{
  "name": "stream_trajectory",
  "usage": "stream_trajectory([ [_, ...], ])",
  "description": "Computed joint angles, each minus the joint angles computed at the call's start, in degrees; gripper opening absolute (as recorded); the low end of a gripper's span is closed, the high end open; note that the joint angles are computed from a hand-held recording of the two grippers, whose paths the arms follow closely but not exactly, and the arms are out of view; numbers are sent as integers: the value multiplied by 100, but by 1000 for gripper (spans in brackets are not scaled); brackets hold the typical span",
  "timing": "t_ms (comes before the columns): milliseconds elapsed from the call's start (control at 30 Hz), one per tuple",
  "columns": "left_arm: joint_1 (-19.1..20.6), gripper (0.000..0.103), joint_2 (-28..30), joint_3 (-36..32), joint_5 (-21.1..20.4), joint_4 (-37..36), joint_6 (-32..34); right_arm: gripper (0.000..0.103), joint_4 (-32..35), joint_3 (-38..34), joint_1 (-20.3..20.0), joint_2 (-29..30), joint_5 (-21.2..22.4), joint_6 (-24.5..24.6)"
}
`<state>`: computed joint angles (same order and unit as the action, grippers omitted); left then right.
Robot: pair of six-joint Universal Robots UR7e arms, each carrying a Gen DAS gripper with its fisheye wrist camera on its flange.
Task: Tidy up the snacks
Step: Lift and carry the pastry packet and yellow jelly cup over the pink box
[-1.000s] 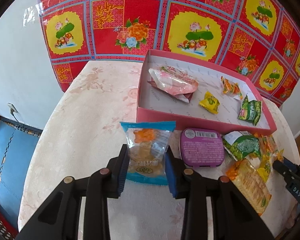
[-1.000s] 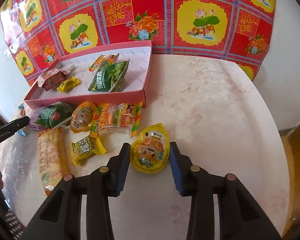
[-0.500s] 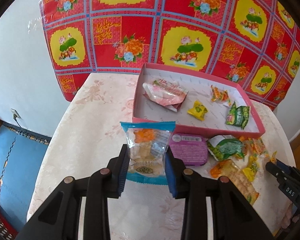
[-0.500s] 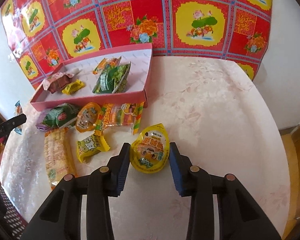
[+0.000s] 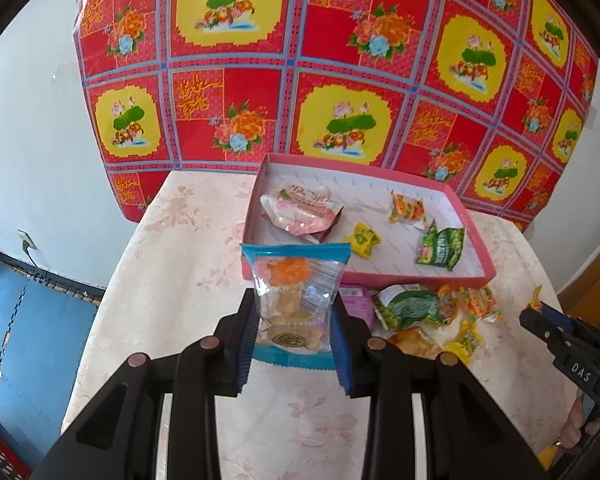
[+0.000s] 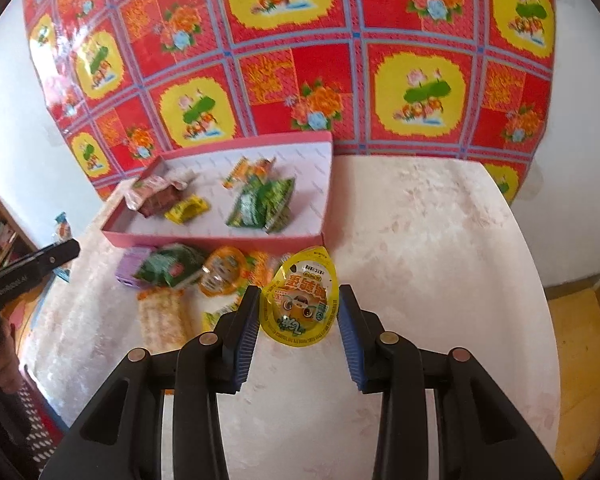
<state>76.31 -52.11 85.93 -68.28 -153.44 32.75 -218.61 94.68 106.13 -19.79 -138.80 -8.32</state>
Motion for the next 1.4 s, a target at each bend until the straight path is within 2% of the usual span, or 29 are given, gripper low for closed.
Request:
stream_trajectory([
  [367, -163, 35, -1, -63, -99, 156, -41, 39, 150, -337, 173, -90, 109, -463],
  [767, -377, 35, 230, -328, -152, 163, 46, 39, 338, -782, 182, -151, 213, -931],
  [1400, -537, 35, 791, -889, -4, 407, -51, 39, 872, -1288, -90, -197, 536, -974],
])
